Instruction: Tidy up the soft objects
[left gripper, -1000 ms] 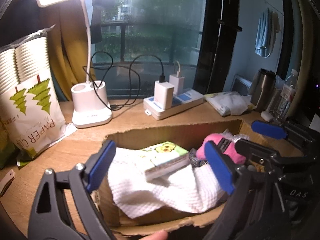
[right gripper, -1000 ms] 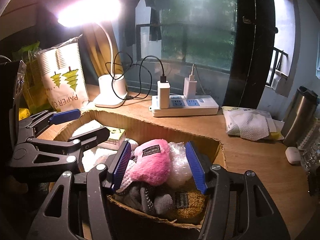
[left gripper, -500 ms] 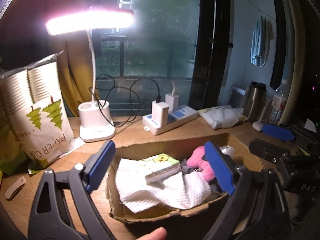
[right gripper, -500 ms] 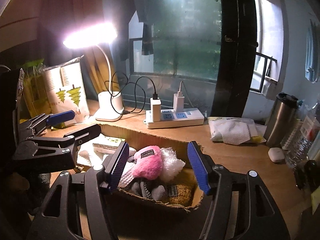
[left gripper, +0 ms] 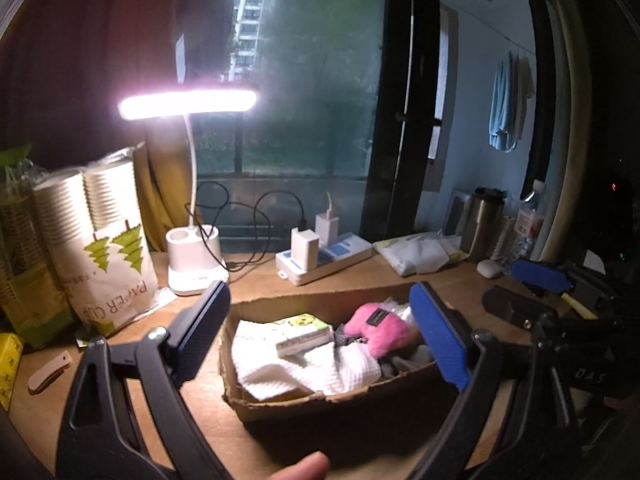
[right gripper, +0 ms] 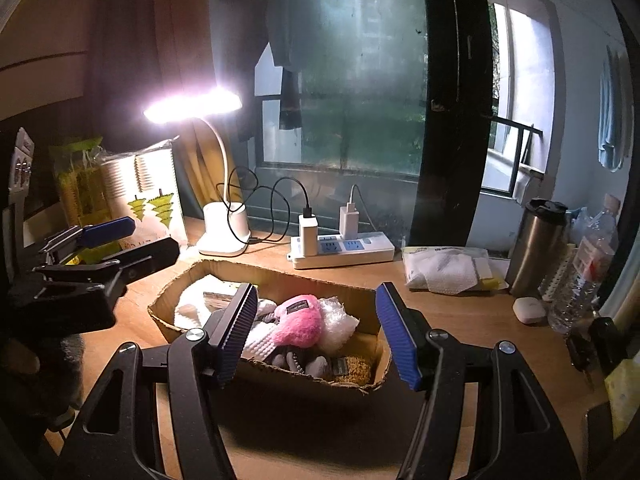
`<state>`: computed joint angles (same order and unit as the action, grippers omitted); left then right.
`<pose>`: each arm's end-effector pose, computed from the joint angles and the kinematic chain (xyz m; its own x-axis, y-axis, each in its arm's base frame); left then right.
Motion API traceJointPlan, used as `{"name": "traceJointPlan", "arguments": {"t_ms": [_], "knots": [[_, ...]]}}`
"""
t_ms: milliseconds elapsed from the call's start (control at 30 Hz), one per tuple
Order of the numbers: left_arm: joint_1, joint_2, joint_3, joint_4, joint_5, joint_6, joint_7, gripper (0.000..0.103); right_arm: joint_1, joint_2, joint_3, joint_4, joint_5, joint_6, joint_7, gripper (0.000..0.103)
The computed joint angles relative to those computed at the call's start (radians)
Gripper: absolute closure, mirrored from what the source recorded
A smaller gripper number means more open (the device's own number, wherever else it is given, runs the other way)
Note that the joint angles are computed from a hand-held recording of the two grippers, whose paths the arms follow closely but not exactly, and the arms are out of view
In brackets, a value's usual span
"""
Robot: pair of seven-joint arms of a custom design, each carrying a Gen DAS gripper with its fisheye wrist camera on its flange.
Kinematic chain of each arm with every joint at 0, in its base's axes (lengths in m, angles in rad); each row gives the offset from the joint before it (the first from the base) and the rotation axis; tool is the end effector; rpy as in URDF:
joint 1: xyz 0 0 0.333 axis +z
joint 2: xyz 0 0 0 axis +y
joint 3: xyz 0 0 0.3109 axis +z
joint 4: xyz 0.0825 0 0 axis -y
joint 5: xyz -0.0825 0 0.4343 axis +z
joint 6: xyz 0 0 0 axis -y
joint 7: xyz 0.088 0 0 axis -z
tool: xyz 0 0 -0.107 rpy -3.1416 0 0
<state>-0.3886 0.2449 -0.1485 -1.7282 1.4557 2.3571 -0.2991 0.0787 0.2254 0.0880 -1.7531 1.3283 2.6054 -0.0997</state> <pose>0.6236 -0.3468 0.4664 0.3375 -0.9359 0.1013 -0.3229 -0.2162 -0.9214 0.7031 0.0933 0.4716 0.7107 -0.7009 0.0604 -0.2731 -0.3540 -0.8945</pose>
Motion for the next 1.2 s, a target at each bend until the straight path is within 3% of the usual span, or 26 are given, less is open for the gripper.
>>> {"name": "traceJointPlan", "arguments": {"t_ms": [200,467,733,833,1000,1200], "knots": [[-0.017,-0.032,-0.018,-0.026,0.008,-0.046,-0.008,0.01,-0.005,-0.057,-0.008,-0.061,0.09,0.005,-0.068,0.029],[-0.032,-0.062,-0.043,-0.06,0.005,-0.098,-0.019,0.01,0.016,-0.127,-0.037,-0.141,0.199,0.037,-0.17,0.028],[-0.045,-0.097,-0.073,-0.106,-0.003,-0.193,-0.029,0.01,0.028,-0.16,-0.062,-0.184,0.209,0.049,-0.163,0.028],[-0.046,-0.104,-0.081,-0.122,-0.019,-0.216,-0.033,0.002,0.03,-0.17,-0.068,-0.202,0.212,0.052,-0.168,0.028],[-0.054,-0.112,-0.094,-0.142,-0.011,-0.266,-0.029,0.001,0.038,-0.187,-0.072,-0.234,0.228,0.063,-0.205,0.028],[-0.046,-0.125,-0.096,-0.16,-0.008,-0.248,-0.047,0.001,0.045,-0.181,-0.074,-0.236,0.233,0.069,-0.204,0.028]]}}
